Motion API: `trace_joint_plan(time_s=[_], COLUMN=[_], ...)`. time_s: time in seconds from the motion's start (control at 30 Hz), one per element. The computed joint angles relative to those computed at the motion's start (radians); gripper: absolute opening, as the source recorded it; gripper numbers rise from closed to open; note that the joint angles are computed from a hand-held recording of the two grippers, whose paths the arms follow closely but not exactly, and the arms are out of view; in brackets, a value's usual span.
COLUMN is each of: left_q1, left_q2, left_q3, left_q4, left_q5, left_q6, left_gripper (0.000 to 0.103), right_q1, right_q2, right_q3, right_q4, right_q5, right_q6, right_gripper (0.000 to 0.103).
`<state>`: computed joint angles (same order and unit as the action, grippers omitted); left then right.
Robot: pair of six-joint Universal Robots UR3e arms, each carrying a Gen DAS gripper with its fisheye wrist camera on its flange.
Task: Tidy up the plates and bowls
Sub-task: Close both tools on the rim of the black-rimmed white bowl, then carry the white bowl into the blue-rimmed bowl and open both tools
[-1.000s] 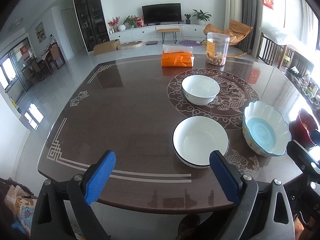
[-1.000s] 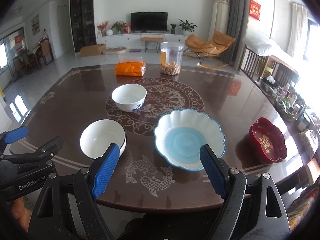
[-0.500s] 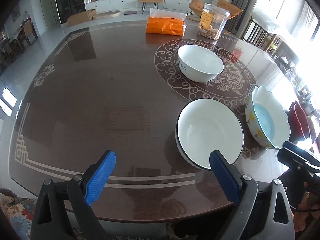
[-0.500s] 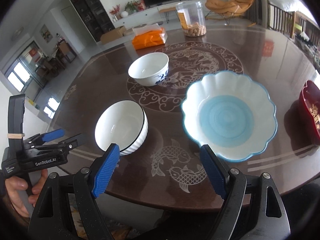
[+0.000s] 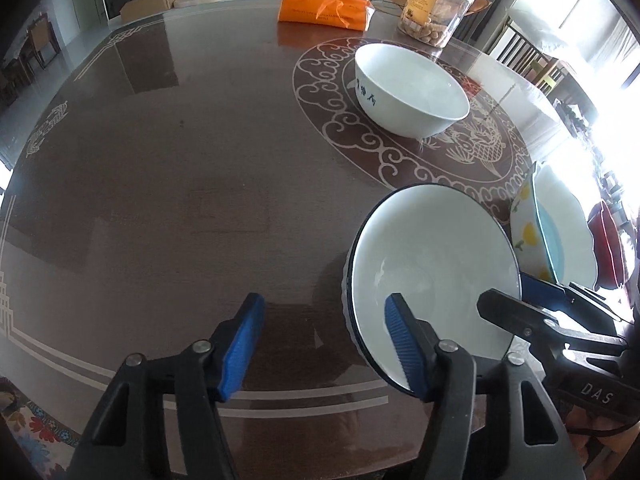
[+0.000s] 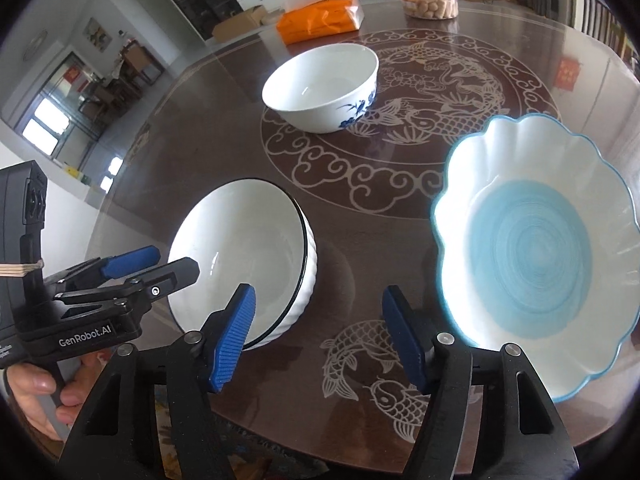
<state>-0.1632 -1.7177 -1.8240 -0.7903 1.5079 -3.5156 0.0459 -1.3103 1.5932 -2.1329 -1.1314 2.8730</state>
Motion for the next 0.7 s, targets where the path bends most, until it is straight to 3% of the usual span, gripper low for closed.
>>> trace_joint_plan(time_s=[0.03,0.07,0.23,0.27,0.37,0.5,0.7], left_q1=[0.001,0.007,-0.007,-0.021,-0.029,-0.05,-0.076], left_q2=[-0.018,-0.028,-0.075,-0.083,-0.078,-0.022,-0.03], left_q3=[0.007,0.004,0.041,0.058,0.071,0.075,0.161], left_q4=[-0.001,0.01,0.029,0.023,0.013,-0.01,-0.071], left_q5=[-0.007,-0.026,-0.057,-0.036,-0.024,0.013,0.024], left_q6=[0.003,0.005,0.023,0.014,-0.005,-0.018,-0.035], left_gripper=[0.047,0.046,0.015,0.015,0.014,0.012,0.011], right_q1=[0.009,0.016,0.044,0.05,0.079,0.045,0.014], right_q2=[0.026,0.036,0.108,0.12,0.118,0.056,-0.014], right_q3=[-0.018,-0.022,-0.119,-0.138,-0.147,-0.077,-0.074], right_q4=[0.005,-0.01,0.047,0.063,0.051,0.04,0.07], right_q5=[-0.011,-0.01,-0.006,-0.003,-0.063,-0.015,0.0], right_q6=[0.002,0.003,-0.007,-0.016,-0.031,-0.058,-0.085], right_gripper=[0.057,0.046,0.026,0.019,0.017,0.012,0.012])
